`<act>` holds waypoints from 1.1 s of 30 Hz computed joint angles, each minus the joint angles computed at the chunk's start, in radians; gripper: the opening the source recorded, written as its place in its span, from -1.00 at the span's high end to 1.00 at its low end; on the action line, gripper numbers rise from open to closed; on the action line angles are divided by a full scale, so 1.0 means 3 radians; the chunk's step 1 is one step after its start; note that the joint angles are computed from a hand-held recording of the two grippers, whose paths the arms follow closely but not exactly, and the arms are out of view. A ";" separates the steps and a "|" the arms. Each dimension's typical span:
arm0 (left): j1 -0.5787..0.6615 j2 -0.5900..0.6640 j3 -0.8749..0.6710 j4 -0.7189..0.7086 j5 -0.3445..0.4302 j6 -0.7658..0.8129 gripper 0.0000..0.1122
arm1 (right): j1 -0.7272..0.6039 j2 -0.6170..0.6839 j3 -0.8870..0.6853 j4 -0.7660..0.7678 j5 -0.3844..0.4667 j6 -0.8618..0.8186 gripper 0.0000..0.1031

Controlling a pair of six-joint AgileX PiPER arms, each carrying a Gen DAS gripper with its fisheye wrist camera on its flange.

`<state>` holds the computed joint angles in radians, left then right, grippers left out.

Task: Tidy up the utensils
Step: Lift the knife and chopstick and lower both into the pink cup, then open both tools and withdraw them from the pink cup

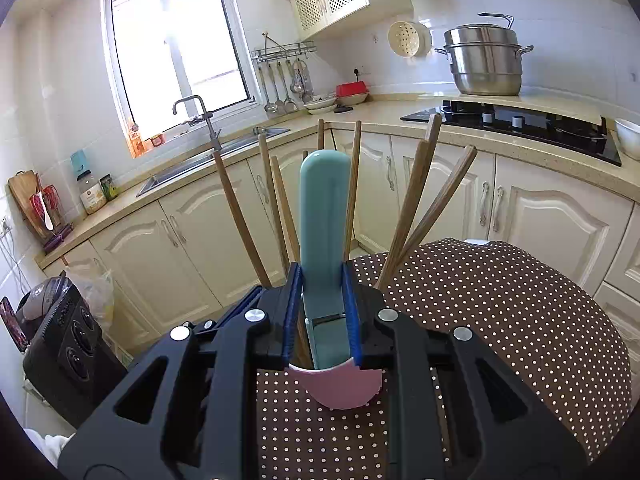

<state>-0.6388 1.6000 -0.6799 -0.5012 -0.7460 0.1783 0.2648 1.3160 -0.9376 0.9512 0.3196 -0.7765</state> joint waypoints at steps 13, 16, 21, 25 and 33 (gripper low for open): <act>-0.0130 -0.0340 0.0137 -0.0384 0.0226 0.0393 0.31 | 0.0189 -0.0063 0.0111 -0.0487 -0.0143 0.0524 0.59; -0.0145 -0.0442 0.0199 -0.0467 0.0286 0.0434 0.15 | 0.0229 -0.0055 0.0151 -0.0547 -0.0162 0.0596 0.59; -0.0297 -0.0620 0.0317 -0.0885 0.0235 0.0818 -0.08 | 0.0280 -0.0053 0.0227 -0.0590 -0.0214 0.0676 0.60; -0.0371 -0.0751 0.0347 -0.1373 0.0268 0.1251 -0.17 | 0.0323 -0.0018 0.0217 -0.0787 -0.0237 0.0874 0.60; -0.0262 -0.0955 0.0411 -0.1828 0.0518 0.1658 -0.22 | 0.0393 -0.0009 0.0260 -0.0953 -0.0338 0.1136 0.58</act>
